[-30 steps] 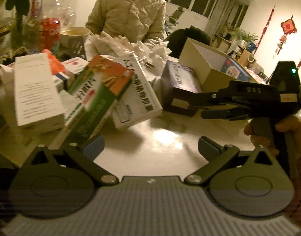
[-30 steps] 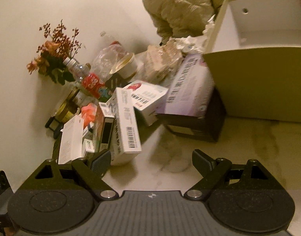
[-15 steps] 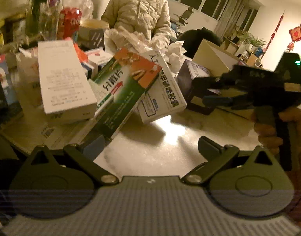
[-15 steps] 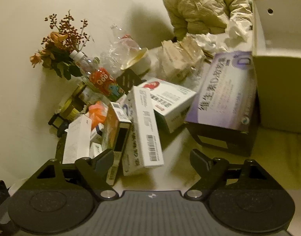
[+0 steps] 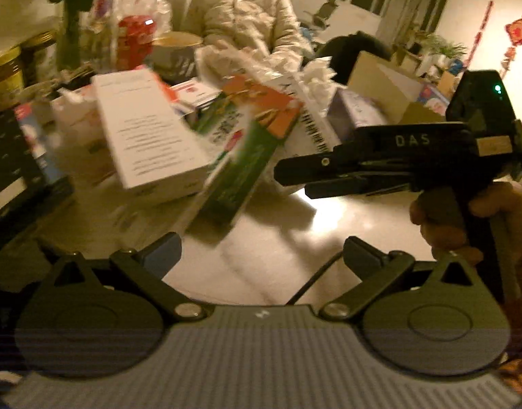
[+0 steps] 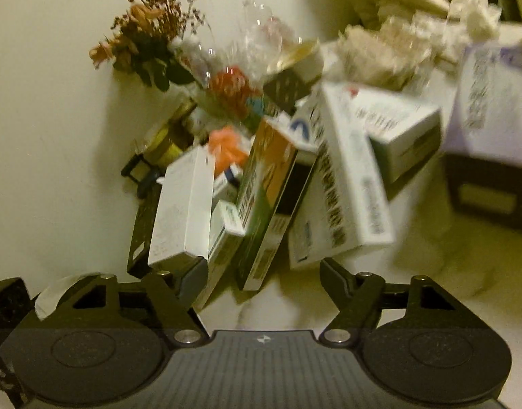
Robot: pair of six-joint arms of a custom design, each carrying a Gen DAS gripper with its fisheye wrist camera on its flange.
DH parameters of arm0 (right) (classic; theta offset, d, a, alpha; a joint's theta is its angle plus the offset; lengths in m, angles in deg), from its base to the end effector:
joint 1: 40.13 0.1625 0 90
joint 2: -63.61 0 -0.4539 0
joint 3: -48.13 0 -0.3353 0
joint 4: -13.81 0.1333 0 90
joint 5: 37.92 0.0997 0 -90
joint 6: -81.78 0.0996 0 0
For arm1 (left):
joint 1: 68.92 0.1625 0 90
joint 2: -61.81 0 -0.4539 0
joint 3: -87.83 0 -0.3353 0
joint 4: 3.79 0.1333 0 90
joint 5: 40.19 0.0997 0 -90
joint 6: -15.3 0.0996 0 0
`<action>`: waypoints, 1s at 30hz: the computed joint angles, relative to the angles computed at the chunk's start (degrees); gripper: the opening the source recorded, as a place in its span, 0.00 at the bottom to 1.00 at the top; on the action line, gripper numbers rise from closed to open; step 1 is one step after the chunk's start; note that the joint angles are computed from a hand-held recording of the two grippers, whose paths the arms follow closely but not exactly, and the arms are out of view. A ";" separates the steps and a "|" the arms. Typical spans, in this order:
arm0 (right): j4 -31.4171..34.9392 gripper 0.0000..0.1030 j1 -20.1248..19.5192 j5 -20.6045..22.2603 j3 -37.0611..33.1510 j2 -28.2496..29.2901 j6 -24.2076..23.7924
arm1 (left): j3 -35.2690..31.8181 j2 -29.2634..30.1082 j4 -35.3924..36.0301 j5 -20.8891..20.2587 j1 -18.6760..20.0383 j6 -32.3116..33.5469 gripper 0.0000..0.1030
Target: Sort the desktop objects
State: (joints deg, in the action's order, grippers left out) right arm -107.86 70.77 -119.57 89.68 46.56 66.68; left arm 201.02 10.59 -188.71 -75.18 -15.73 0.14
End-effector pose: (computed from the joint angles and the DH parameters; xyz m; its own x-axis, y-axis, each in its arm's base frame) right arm 0.4414 -0.7416 0.0712 -0.7939 -0.5986 -0.1066 -0.5808 0.7985 -0.1580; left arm -0.1614 -0.5744 0.2267 -0.8323 -0.1884 -0.5213 0.2954 0.6450 -0.7048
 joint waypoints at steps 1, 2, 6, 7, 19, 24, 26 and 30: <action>0.31 0.72 0.04 0.17 -0.22 0.43 0.41 | 0.46 -0.33 0.11 0.39 0.08 -0.97 1.00; 0.20 0.72 0.14 0.13 -0.22 0.81 0.76 | 0.86 -0.68 0.19 0.58 0.17 -1.80 1.00; -0.68 0.71 0.51 -0.12 -0.01 1.78 1.83 | 1.31 -1.38 0.54 1.41 0.87 -4.10 1.00; -1.16 0.71 0.59 -0.12 0.05 2.03 2.17 | 1.37 -1.48 0.28 1.23 1.09 -4.18 1.00; -3.27 0.46 0.25 0.74 -0.94 4.59 5.61 | 0.85 -0.52 -2.94 -4.00 4.28 -4.35 1.00; -5.55 0.27 0.23 1.13 0.56 3.98 3.81 | 0.79 -0.15 -4.27 -4.57 4.16 -3.43 1.00; -6.58 0.26 0.06 1.70 1.22 3.56 3.84 | 0.75 0.11 -5.06 -4.92 4.08 -2.78 1.00; -7.79 0.24 0.05 2.06 2.14 2.50 2.92 | 0.73 0.62 -6.30 -5.38 4.00 -1.88 1.00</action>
State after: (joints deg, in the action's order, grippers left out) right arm -115.65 70.82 -117.51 91.82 49.06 69.60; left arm 201.76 11.21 -195.01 -80.56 -11.73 -1.74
